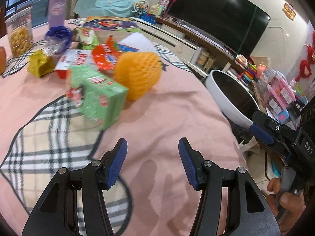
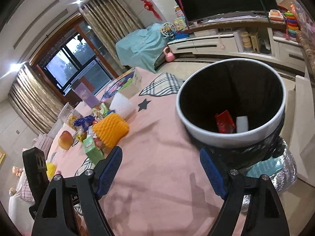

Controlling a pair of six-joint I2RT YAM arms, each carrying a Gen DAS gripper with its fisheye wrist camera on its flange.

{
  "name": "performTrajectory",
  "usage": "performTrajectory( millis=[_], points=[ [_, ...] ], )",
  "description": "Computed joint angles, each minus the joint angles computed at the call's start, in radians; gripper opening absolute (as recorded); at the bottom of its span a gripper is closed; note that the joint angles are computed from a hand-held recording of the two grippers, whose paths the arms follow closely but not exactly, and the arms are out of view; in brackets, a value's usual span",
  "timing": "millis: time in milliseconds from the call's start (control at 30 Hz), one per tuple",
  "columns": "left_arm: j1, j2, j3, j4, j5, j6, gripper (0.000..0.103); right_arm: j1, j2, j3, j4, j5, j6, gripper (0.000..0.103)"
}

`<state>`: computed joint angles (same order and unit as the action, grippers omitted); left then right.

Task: Collect trash
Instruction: 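Move left tool to green milk carton while right tool approaches orange foam net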

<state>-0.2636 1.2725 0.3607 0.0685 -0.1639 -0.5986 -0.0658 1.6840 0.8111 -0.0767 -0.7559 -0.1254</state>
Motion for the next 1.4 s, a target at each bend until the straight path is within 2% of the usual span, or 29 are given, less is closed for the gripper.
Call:
performTrajectory(
  millis=[133, 233, 533, 767, 933, 1100, 1167, 1233, 1267, 1333, 1400],
  points=[
    [0.004, -0.086, -0.048, -0.037, -0.039, -0.011, 0.058, 0.042, -0.023, -0.034, 0.02, 0.01, 0.016, 0.083],
    [0.041, -0.128, -0.075, -0.048, -0.036, -0.008, 0.063, 0.071, -0.033, -0.051, 0.029, 0.019, 0.025, 0.083],
    [0.161, -0.213, -0.146, -0.069, 0.005, 0.024, 0.068, 0.174, -0.014, -0.074, 0.088, 0.056, 0.066, 0.085],
    [0.164, -0.084, -0.085, 0.0, 0.0, 0.036, 0.074, 0.213, 0.016, -0.055, 0.106, 0.075, 0.095, 0.085],
    [0.156, 0.074, 0.014, 0.047, -0.041, 0.047, 0.076, 0.208, 0.024, -0.04, 0.105, 0.074, 0.11, 0.085],
    [0.165, 0.166, 0.075, 0.04, -0.095, 0.058, 0.076, 0.216, 0.04, -0.015, 0.108, 0.078, 0.134, 0.085],
    [0.213, 0.151, 0.045, 0.072, -0.052, 0.077, 0.071, 0.232, 0.052, 0.0, 0.106, 0.083, 0.145, 0.085],
    [0.278, 0.121, 0.009, 0.102, 0.033, 0.107, 0.044, 0.252, 0.067, 0.01, 0.112, 0.089, 0.152, 0.085],
    [0.295, 0.11, 0.0, 0.102, 0.057, 0.119, 0.039, 0.264, 0.075, 0.017, 0.115, 0.094, 0.156, 0.085],
    [0.346, 0.073, -0.03, 0.099, 0.105, 0.157, 0.022, 0.292, 0.099, 0.035, 0.12, 0.101, 0.167, 0.085],
    [0.393, 0.024, -0.064, 0.088, 0.147, 0.19, 0.017, 0.322, 0.121, 0.053, 0.129, 0.111, 0.18, 0.085]
  ],
)
